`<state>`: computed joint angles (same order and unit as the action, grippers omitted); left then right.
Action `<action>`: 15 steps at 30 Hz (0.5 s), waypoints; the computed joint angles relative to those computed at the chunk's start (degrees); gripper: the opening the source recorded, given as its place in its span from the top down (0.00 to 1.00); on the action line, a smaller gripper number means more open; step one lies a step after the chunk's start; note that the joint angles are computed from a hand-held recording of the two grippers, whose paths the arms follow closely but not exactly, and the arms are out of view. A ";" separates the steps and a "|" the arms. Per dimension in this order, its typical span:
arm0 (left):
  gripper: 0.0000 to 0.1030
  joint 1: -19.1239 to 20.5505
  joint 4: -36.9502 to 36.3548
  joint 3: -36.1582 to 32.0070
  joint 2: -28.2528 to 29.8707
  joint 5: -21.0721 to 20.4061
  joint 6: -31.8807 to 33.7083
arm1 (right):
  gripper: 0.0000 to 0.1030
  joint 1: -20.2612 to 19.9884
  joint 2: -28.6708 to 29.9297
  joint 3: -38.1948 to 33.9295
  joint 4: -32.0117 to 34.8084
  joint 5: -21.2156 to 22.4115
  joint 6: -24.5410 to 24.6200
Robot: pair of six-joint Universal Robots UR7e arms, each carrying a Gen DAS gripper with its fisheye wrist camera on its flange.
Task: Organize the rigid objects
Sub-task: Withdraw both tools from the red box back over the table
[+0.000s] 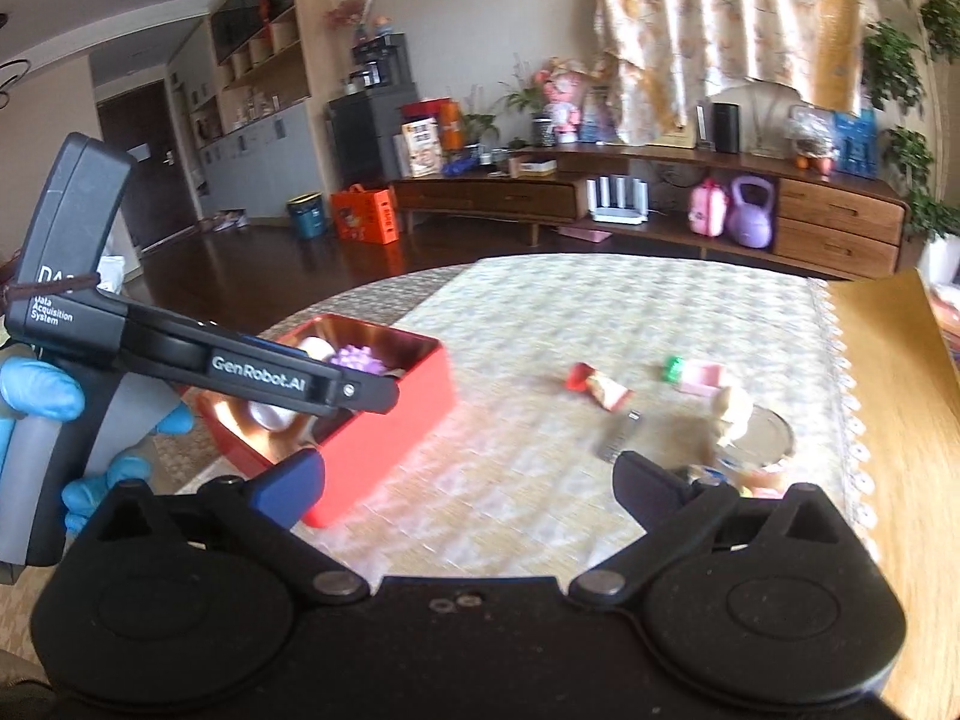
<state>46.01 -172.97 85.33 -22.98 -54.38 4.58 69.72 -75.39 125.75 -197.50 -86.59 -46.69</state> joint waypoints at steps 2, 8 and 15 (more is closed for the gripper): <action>0.19 -0.38 0.09 -0.81 0.87 0.29 -0.29 | 0.00 -0.87 -0.40 0.34 -0.90 -0.21 -0.24; 0.19 -0.81 -0.21 -3.83 3.68 -0.33 -0.81 | 0.00 -3.86 -1.19 0.78 -2.99 -0.72 -0.78; 0.19 -0.46 2.62 -10.65 8.33 -0.40 -1.55 | 0.01 -7.41 -0.84 -1.18 -3.33 -1.00 -3.01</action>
